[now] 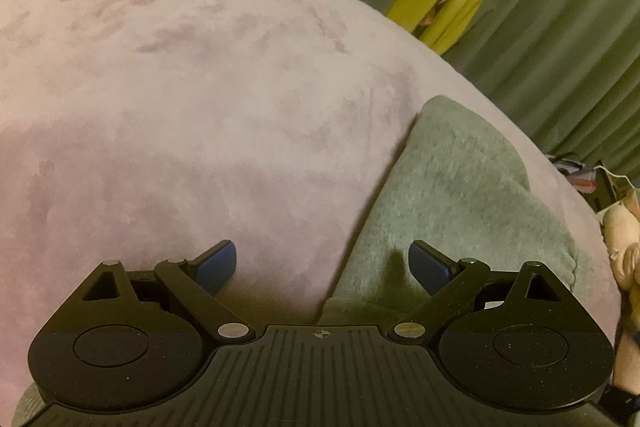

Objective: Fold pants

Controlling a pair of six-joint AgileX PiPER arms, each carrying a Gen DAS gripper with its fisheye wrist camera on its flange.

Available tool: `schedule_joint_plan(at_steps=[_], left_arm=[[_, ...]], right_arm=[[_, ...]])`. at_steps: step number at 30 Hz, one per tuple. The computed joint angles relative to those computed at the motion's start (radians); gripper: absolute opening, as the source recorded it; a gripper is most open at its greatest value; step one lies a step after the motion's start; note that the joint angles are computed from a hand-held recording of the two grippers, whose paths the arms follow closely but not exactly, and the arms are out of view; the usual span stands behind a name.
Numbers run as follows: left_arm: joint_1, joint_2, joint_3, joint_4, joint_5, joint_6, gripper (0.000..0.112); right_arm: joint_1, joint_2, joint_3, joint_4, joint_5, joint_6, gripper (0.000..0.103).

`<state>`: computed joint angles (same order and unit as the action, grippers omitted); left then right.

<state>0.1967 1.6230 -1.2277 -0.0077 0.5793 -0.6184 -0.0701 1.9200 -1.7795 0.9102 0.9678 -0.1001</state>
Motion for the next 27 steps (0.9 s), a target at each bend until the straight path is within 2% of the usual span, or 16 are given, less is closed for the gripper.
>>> schedule_joint_plan(at_steps=[3, 4, 5, 8, 11, 14, 16, 19, 21, 24, 27], left_arm=[[-0.009, -0.006, 0.005, 0.019, -0.005, -0.016, 0.096], [-0.008, -0.004, 0.002, 0.019, -0.002, -0.014, 0.096], [-0.010, -0.002, -0.002, 0.023, 0.002, -0.016, 0.096], [-0.016, 0.006, -0.016, 0.030, 0.020, -0.004, 0.096], [-0.027, 0.018, -0.036, 0.033, 0.042, 0.019, 0.097], [-0.034, 0.019, -0.039, 0.015, 0.050, 0.061, 0.097], [-0.035, 0.009, -0.029, -0.003, 0.040, 0.090, 0.097], [-0.039, -0.009, -0.008, 0.002, 0.023, 0.087, 0.097], [-0.041, -0.013, -0.001, 0.006, 0.017, 0.080, 0.097], [-0.042, -0.007, -0.009, 0.006, 0.025, 0.076, 0.097], [-0.044, 0.001, -0.022, 0.014, 0.043, 0.076, 0.097]], right_arm=[[0.023, 0.011, 0.020, -0.067, 0.028, 0.068, 0.063], [0.032, 0.011, 0.019, -0.107, 0.030, 0.091, 0.055], [0.038, 0.011, 0.022, -0.128, 0.023, 0.103, 0.053], [0.038, -0.006, 0.045, -0.108, 0.020, 0.101, 0.052], [0.045, 0.022, 0.041, -0.088, -0.014, 0.143, 0.054], [0.058, 0.040, 0.061, -0.039, -0.075, 0.180, 0.066], [0.070, 0.051, 0.055, -0.038, -0.086, 0.208, 0.066], [0.067, 0.046, 0.055, 0.008, -0.067, 0.196, 0.066], [0.073, 0.034, 0.041, -0.068, -0.028, 0.243, 0.058], [0.080, -0.001, 0.097, -0.070, -0.053, 0.249, 0.061], [0.101, 0.032, 0.064, -0.082, -0.049, 0.270, 0.066]])
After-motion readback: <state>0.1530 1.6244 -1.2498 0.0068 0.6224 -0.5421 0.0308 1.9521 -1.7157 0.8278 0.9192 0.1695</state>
